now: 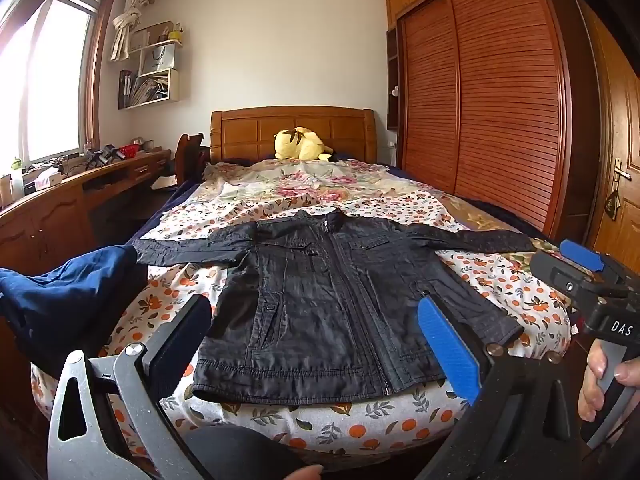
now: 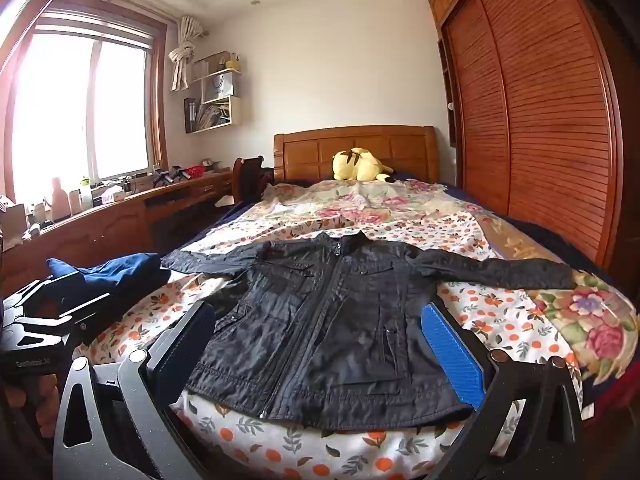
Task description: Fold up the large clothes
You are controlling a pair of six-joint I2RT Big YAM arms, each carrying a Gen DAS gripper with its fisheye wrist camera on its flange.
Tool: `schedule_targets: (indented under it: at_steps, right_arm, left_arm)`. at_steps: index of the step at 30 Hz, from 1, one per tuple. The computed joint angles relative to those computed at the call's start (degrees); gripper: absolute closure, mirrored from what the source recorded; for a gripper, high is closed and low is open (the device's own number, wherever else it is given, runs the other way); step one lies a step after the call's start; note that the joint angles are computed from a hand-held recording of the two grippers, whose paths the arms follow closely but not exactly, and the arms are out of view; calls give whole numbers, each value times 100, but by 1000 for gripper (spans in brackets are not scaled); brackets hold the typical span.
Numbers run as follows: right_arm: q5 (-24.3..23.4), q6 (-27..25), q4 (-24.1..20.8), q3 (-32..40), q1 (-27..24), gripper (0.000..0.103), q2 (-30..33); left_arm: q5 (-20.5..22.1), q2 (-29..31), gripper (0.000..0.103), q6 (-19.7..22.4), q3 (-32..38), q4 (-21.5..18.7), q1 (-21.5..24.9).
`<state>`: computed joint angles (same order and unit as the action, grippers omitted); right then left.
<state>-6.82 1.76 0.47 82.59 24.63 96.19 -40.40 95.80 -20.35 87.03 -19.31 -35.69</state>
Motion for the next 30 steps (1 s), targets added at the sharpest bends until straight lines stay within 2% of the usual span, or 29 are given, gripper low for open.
schedule_targets:
  at_steps: [10, 30]
  right_arm:
    - [-69, 20, -9, -45, -41, 0, -52]
    - [-19, 48, 94, -66, 7, 0, -18]
  left_arm:
    - [101, -16, 0, -75, 34, -139, 26]
    - [-17, 10, 0, -49, 174, -240, -33]
